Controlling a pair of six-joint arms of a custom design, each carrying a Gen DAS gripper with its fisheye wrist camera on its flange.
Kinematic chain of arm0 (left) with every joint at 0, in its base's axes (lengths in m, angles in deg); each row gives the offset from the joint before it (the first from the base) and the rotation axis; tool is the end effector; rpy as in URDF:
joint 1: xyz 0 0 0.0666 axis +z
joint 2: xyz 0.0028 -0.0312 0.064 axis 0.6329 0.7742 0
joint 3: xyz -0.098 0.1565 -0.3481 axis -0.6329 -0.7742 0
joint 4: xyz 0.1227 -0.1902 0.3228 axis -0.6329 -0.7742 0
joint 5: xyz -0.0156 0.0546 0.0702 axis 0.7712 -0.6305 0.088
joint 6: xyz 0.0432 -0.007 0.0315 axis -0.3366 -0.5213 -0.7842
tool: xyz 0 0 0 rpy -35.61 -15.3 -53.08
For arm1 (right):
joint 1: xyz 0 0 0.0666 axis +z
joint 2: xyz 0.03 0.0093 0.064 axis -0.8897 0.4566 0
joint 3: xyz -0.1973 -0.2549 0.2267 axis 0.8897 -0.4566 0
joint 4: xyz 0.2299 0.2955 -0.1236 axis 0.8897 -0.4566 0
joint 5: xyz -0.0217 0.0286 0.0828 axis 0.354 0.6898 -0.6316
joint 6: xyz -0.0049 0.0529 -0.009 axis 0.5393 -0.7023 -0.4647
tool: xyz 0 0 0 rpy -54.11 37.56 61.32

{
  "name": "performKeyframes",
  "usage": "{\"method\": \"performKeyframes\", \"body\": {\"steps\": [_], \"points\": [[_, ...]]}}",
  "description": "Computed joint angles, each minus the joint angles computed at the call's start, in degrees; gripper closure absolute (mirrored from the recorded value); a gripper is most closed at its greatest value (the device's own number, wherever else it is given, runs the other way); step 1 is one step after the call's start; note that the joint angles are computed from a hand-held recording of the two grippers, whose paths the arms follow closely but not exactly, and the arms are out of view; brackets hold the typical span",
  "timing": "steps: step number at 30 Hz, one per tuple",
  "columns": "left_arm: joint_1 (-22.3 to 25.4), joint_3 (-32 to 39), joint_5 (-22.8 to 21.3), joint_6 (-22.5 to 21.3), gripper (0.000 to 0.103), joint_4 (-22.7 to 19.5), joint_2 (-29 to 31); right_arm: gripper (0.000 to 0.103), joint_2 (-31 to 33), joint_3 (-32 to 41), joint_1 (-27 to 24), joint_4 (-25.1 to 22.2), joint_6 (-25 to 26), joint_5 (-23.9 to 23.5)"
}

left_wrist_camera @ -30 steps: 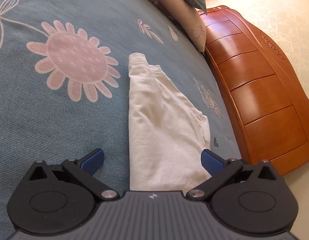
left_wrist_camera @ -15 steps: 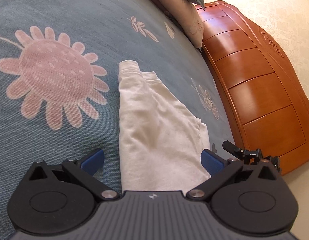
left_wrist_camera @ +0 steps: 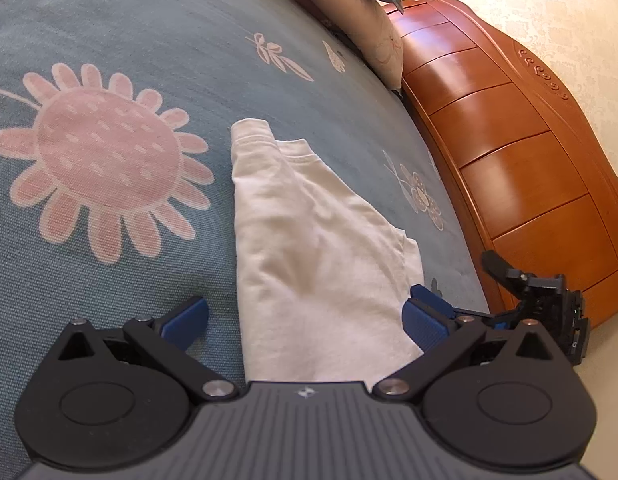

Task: Fold clothes
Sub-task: 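Align both open grippers side by side along the white shirt's long edge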

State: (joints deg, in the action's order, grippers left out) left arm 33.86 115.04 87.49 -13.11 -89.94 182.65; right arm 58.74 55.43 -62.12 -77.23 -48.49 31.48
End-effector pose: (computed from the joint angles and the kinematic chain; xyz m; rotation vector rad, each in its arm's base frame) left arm 0.6325 -0.0875 0.3078 0.3130 2.4865 -1.1916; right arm 0.5042 0.0189 0.3212 0.6193 2.0852 0.8822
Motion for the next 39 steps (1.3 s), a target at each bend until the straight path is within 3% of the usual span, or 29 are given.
{"method": "performKeyframes", "body": {"steps": [3, 5, 9, 10, 12, 15, 16, 19, 21, 23, 24, 26, 27, 28, 31, 34, 36, 39], "points": [[0.03, 0.27, -0.19, -0.64, 0.001, -0.79, 0.05, 0.003, -1.6, -2.02, -0.8, 3.0, -3.83, 1.35], [0.01, 0.17, -0.17, -1.01, 0.001, -0.74, 0.01, 0.0, -3.31, -2.9, -0.26, 3.84, -2.28, 1.33], [0.03, -0.1, -0.11, -0.44, 0.001, -0.26, -0.14, 0.0, -4.2, -3.05, 0.88, 2.21, 1.56, -5.48], [-0.01, -0.2, -0.18, -0.39, 0.001, -0.12, -0.22, 0.0, -3.81, -2.48, 1.19, 0.02, 2.73, -5.62], [-0.11, -0.3, -0.44, -0.52, 0.001, -0.07, -0.35, 0.001, -3.14, -0.81, 2.06, -6.61, 5.2, -1.58], [-0.2, -0.11, -0.85, -0.74, 0.001, -0.6, -0.42, 0.001, -5.64, -2.32, 2.65, -8.81, 3.11, 6.65], [-0.2, -0.1, -0.9, -0.73, 0.001, -0.65, -0.43, 0.001, -6.91, -3.83, 2.28, -7.15, 1.94, 6.0], [-0.17, -0.43, -0.9, -0.33, 0.001, -0.24, -0.64, 0.0, -9.83, -8.07, 1.89, 0.37, -2.46, -2.46], [-0.13, -0.74, -1.0, 0.05, 0.001, 0.08, -0.84, 0.0, -9.95, -8.81, 2.65, 0.77, -3.61, -7.1], [-0.22, -0.64, -1.45, -0.23, 0.001, -0.41, -0.89, 0.001, -10.03, -7.73, 3.78, -5.75, -1.64, -4.29], [-0.26, -0.55, -1.69, -0.42, 0.001, -0.73, -0.9, 0.008, -10.69, -8.0, 4.19, -7.4, -1.39, -2.02], [-0.46, 0.02, -2.68, -1.12, 0.001, -2.32, -0.93, 0.007, -13.16, -9.93, 4.6, -6.07, -4.55, 1.15], [-0.55, 0.42, -3.26, -1.47, 0.001, -3.38, -0.96, 0.0, -14.63, -10.38, 5.49, -6.32, -4.87, 4.31], [-0.64, 0.85, -3.85, -1.78, 0.001, -4.48, -0.98, 0.0, -15.63, -10.47, 6.44, -6.76, -3.98, 6.4], [-0.89, 1.39, -5.06, -2.69, 0.001, -6.95, -1.44, 0.0, -15.35, -9.88, 8.4, -7.49, -1.82, 2.2], [-0.92, 0.51, -5.23, -4.05, 0.001, -8.58, -2.68, 0.0, -13.85, -8.81, 10.5, -11.03, -1.48, 2.04], [-0.97, 0.02, -5.75, -5.5, 0.001, -10.09, -3.43, 0.0, -13.74, -8.96, 11.12, -13.49, -3.24, 5.0], [-1.01, -1.1, -7.35, -7.43, 0.001, -10.75, -4.81, 0.0, -15.69, -10.24, 12.71, -11.02, -3.25, 7.78]]}}
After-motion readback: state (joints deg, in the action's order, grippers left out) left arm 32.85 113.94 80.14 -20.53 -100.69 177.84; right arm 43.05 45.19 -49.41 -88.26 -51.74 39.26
